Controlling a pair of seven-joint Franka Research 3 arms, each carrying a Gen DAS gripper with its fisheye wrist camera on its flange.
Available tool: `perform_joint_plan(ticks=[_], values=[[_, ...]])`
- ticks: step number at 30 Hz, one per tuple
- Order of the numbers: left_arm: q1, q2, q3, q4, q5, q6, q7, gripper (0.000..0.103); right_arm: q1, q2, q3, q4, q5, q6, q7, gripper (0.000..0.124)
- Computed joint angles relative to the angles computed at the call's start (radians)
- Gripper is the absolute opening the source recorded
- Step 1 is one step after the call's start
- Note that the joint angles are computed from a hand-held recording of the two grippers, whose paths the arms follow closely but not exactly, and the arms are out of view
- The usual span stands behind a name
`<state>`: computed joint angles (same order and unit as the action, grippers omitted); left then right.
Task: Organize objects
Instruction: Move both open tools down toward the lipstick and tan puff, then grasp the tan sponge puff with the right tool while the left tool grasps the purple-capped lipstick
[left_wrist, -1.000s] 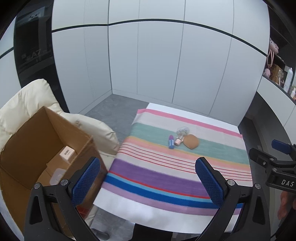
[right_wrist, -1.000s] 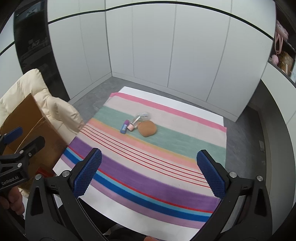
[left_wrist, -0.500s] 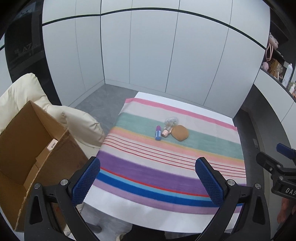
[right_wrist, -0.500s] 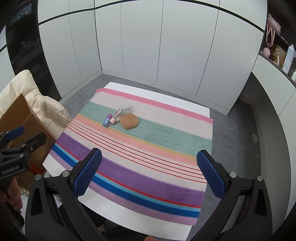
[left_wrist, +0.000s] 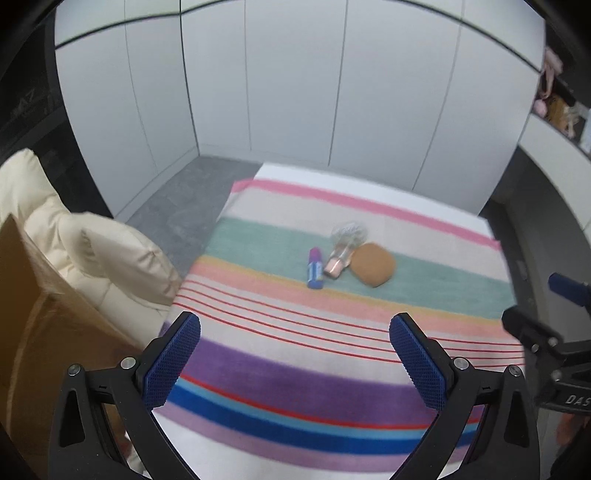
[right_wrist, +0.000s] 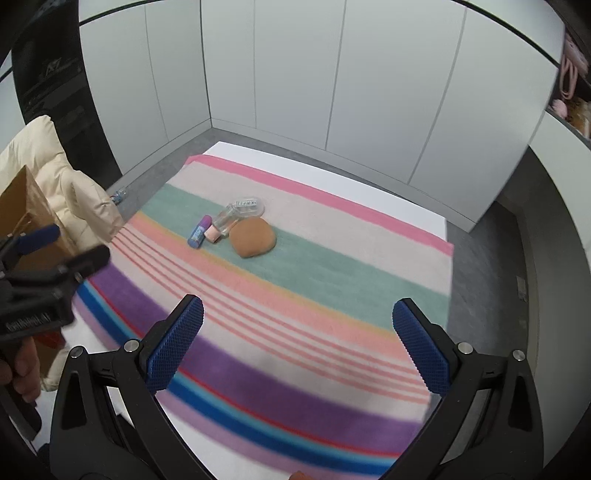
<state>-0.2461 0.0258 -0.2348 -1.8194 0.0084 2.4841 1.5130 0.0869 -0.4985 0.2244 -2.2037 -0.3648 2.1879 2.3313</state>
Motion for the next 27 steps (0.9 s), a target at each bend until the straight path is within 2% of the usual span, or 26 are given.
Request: perform_joint_plan(ticks=[4,8,11,16,23,27], values=[[-0.002,0.096,-0.003,0.057,0.025,-0.006,-0.037,0.100,-0.003,0.076,-0.036,-0.029,0.011,0.142,-0.013,0.103],[-0.005,0.192,-0.007,0.110,0.065,-0.002,-0.064,0.098,-0.006,0.163,-0.057,-0.030,0.024,0.219,-0.009,0.103],[-0.008,0.244,-0.011,0.145,0.088,-0.009,-0.061,0.092,-0.006,0.225,-0.069,-0.021,0.003,0.257,-0.009,0.103],[-0.010,0.302,-0.012,0.168,0.121,0.003,-0.065,0.089,0.011,0.320,-0.111,-0.007,0.008,0.313,-0.040,0.103],[-0.001,0.302,-0.017,0.125,0.142,0.068,-0.030,0.088,0.035,0.422,-0.158,0.034,0.002,0.392,-0.083,0.103],[0.002,0.309,-0.025,0.130,0.129,0.077,-0.011,0.088,0.053,0.475,-0.179,0.068,0.008,0.424,-0.140,0.093]])
